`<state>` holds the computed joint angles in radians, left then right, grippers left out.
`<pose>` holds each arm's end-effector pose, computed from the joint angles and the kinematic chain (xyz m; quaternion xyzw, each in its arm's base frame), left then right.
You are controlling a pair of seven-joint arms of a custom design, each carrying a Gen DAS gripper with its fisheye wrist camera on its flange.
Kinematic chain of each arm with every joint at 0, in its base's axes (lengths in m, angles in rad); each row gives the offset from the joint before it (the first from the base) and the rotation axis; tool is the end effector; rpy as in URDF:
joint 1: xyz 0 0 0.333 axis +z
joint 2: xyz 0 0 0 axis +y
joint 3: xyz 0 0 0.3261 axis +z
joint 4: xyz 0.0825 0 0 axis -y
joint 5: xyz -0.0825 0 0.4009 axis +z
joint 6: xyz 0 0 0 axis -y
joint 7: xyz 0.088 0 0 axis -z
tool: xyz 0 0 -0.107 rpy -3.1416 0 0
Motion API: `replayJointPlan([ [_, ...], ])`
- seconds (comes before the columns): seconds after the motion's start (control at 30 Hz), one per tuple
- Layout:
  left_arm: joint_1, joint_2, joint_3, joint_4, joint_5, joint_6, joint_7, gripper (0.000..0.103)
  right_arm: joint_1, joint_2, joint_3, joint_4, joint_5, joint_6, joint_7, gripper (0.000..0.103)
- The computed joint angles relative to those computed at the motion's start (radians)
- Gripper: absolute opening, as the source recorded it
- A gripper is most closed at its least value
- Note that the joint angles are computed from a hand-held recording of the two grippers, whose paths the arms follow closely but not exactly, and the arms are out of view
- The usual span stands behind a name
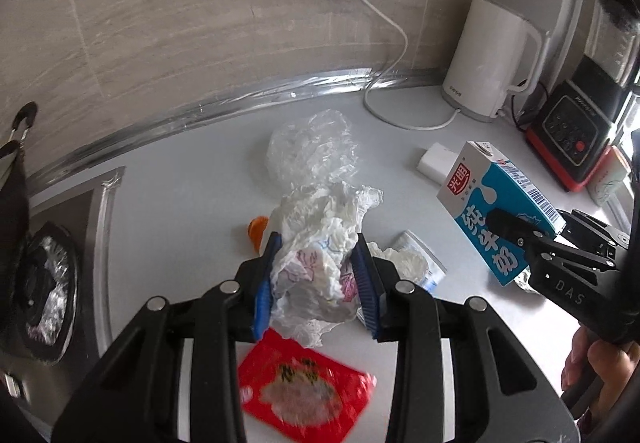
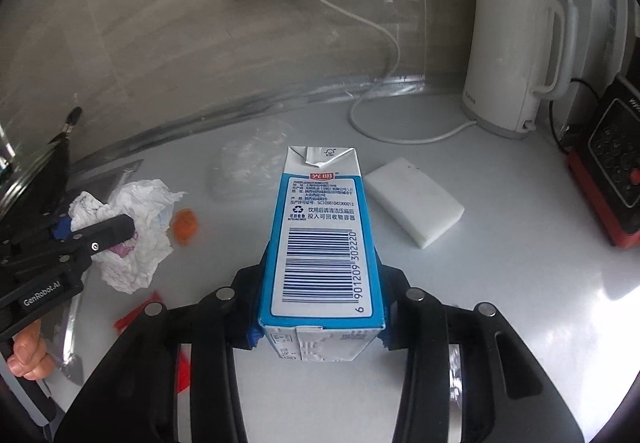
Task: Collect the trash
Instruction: 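Grasp the white plastic bag with the left tool while the right tool grasps the milk carton, then lower bag and milk carton into the green basket and open both tools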
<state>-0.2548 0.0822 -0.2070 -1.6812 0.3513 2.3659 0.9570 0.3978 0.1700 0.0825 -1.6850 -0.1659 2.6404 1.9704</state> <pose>0.5871 -0.2816 0.6189 -0.6622 0.6738 -0.2488 0.2136 0.6050 0.3150 0.5939 -0.7100 0.5887 -0.1843 0.3396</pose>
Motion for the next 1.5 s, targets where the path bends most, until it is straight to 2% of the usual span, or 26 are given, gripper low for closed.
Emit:
replayJointPlan([
  [0.37, -0.013, -0.215, -0.059, -0.181, -0.016, -0.018, -0.077, 0.035, -0.008, -0.301, 0.047, -0.311, 0.033, 0.030, -0.001, 0.042],
  [0.67, -0.042, -0.364, -0.129, -0.300, -0.052, -0.059, -0.150, 0.035, -0.008, -0.537, 0.075, -0.528, 0.103, 0.015, -0.029, 0.042],
  [0.93, -0.087, -0.474, -0.182, -0.392, -0.099, -0.113, -0.221, 0.035, 0.032, -0.739, 0.074, -0.706, 0.170, -0.037, -0.084, 0.042],
  [1.17, -0.132, -0.540, -0.223, -0.455, -0.122, -0.142, -0.272, 0.035, 0.083, -0.895, 0.073, -0.831, 0.231, -0.122, -0.131, 0.042],
  [1.5, -0.169, -0.561, -0.248, -0.485, -0.142, -0.175, -0.322, 0.035, 0.125, -0.998, 0.080, -0.916, 0.281, -0.180, -0.164, 0.042],
])
